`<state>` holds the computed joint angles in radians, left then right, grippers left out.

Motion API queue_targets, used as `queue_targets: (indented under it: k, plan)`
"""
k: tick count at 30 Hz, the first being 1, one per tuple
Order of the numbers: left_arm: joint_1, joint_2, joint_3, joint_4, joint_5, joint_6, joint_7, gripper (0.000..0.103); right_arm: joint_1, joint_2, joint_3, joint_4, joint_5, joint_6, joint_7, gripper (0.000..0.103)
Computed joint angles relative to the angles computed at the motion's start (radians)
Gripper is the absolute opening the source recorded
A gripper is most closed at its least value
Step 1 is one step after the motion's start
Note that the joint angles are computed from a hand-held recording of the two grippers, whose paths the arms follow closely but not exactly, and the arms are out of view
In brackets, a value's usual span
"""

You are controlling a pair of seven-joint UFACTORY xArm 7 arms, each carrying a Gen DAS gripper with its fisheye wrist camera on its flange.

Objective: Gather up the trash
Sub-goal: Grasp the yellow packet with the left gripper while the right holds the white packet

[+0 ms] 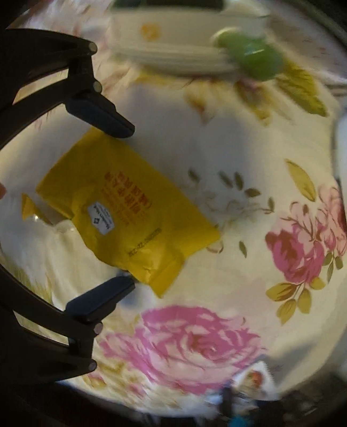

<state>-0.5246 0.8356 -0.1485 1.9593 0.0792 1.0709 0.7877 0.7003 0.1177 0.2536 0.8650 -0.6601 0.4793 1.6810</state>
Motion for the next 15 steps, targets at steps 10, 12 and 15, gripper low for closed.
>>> queue_targets:
  k: [10,12,15]
  plan:
    - [0.032,-0.250,-0.035,-0.446,-0.084,-0.298,-0.183,0.102,0.013,-0.025,0.025,0.002,0.057,0.039,0.027,0.043]
    - [0.034,-0.301,-0.040,-0.544,-0.106,-0.392,-0.268,0.101,0.021,-0.028,0.034,0.005,0.068,0.057,0.035,0.043]
    - [0.026,-0.369,-0.040,-0.678,-0.118,-0.541,-0.395,0.096,0.037,-0.045,0.053,0.003,0.084,0.090,0.066,0.043]
